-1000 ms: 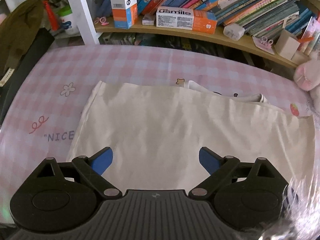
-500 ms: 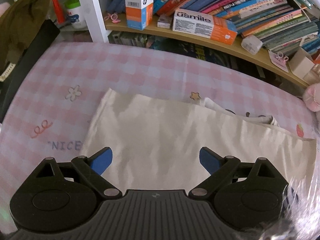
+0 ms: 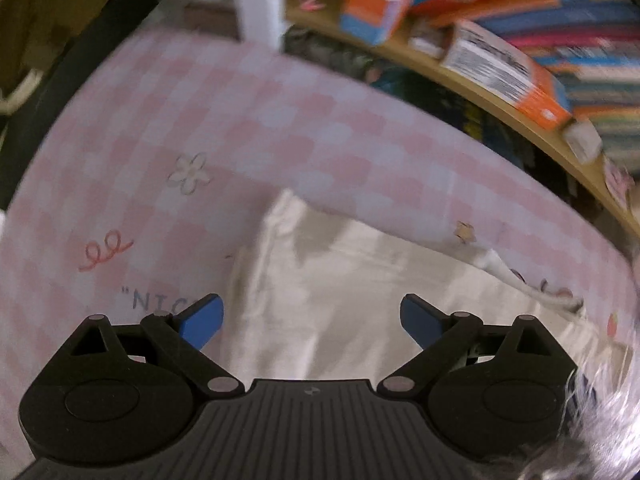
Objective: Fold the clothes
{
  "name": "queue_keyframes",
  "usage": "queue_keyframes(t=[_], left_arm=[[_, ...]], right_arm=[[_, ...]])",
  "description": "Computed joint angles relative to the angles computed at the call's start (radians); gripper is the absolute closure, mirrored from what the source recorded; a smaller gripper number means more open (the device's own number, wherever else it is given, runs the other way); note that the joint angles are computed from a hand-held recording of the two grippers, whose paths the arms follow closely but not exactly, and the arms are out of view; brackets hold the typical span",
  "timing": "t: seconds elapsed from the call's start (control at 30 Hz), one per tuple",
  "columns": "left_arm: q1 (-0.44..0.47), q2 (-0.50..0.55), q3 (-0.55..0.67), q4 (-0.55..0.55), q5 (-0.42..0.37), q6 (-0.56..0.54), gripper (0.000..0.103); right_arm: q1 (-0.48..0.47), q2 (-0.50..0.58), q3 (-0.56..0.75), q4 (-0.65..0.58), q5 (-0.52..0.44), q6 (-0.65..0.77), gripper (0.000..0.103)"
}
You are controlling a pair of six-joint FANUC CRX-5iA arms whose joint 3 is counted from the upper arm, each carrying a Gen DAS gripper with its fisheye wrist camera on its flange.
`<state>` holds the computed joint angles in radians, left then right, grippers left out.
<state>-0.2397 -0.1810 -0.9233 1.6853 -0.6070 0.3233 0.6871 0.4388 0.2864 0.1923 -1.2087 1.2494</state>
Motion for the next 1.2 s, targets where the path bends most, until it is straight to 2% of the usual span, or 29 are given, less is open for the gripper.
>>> queue_keyframes(t=[0.23,0.3,0.33,0.4,0.47,0.53,0.7,1.0,1.2], left_arm=[[0.008,0.004,0.006,-0.015,-0.009,-0.005,0.096],[0.013,-0.002,0.001,-0.017,-0.018,-0.012,0.096],[0.019,0.000,0.002,-0.023,-0.028,-0.013,0.096],[0.031,0.003,0.003,-0.033,-0.049,-0.017,0.096],[0.036,0.002,0.004,-0.039,-0.058,-0.023,0.096],[0.037,-0.002,0.004,-0.039,-0.061,-0.033,0.096],[0.011,0.001,0.016,0.006,-0.073,-0.090,0.096],[-0.056,-0.004,0.054,-0.002,-0.060,-0.116,0.096],[-0.184,0.023,0.103,0.048,0.036,-0.131,0.096]], right_arm=[[0.054,0.062,0.026,0.047,-0.022,0.041,0.010],[0.060,0.074,0.022,0.066,-0.029,0.036,0.014],[0.062,0.075,0.014,0.077,-0.025,0.032,0.020],[0.054,0.073,0.006,0.076,-0.024,0.027,0.038],[0.041,0.068,0.003,0.061,-0.027,0.028,0.075],[0.023,0.042,-0.013,0.033,-0.008,0.037,0.092],[-0.013,-0.044,-0.080,0.025,0.065,0.042,0.095],[-0.119,-0.208,-0.231,-0.018,0.168,0.082,0.095],[-0.245,-0.283,-0.270,-0.114,0.199,0.195,0.095]])
